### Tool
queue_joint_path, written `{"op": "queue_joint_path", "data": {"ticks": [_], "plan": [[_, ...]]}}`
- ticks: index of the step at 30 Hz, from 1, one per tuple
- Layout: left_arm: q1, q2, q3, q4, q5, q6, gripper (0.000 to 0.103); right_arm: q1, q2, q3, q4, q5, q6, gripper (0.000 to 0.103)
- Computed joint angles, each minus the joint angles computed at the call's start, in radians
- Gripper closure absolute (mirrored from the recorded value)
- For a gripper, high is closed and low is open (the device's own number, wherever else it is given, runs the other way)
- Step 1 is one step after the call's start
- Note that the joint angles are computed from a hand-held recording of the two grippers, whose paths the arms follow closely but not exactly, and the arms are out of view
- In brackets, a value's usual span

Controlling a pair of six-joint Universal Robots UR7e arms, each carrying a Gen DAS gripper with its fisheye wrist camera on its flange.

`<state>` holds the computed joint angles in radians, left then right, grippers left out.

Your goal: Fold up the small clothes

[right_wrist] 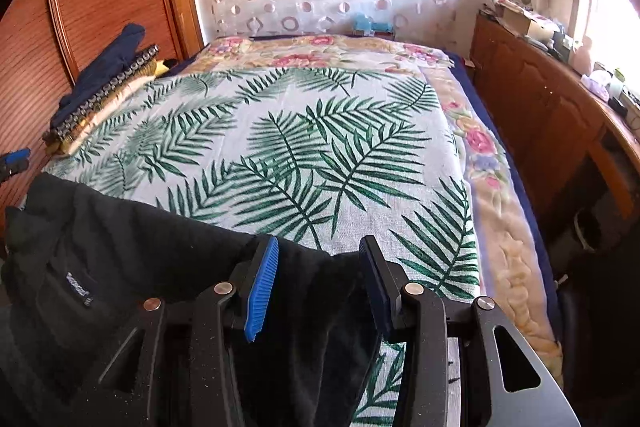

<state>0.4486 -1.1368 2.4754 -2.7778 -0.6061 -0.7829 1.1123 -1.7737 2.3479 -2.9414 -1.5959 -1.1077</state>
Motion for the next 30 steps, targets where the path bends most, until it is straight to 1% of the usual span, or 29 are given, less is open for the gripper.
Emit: {"op": "queue_joint_path", "data": {"ticks": [2,4,6,9,11,20,30], "plan": [[0.018,0.003,-0.010,0.005,-0.010,0.012,0.021,0.006,0.019,0.004,-0.040,-0.034,0.002,0.043],[0.034,0.008,-0.017,0.009,-0.018,0.020,0.021,0.001,0.020,-0.002,-0.025,-0.032,0.009,0.042],[0.051,0.012,-0.019,-0.001,-0.038,0.031,0.021,0.001,0.031,-0.010,-0.023,-0.030,0.018,0.039],[0.064,0.022,-0.022,-0.004,-0.054,0.033,0.021,-0.019,0.038,-0.019,-0.010,-0.002,0.028,0.033],[0.068,0.029,-0.022,-0.006,-0.060,0.030,0.021,-0.033,0.037,-0.031,0.023,0.019,0.046,0.031],[0.081,0.061,-0.014,-0.025,-0.101,0.020,0.021,-0.033,0.047,-0.023,0.001,0.021,0.039,0.030],[0.075,0.074,-0.009,-0.033,-0.093,0.010,0.021,-0.033,0.050,-0.020,-0.008,0.020,0.039,0.029]]}}
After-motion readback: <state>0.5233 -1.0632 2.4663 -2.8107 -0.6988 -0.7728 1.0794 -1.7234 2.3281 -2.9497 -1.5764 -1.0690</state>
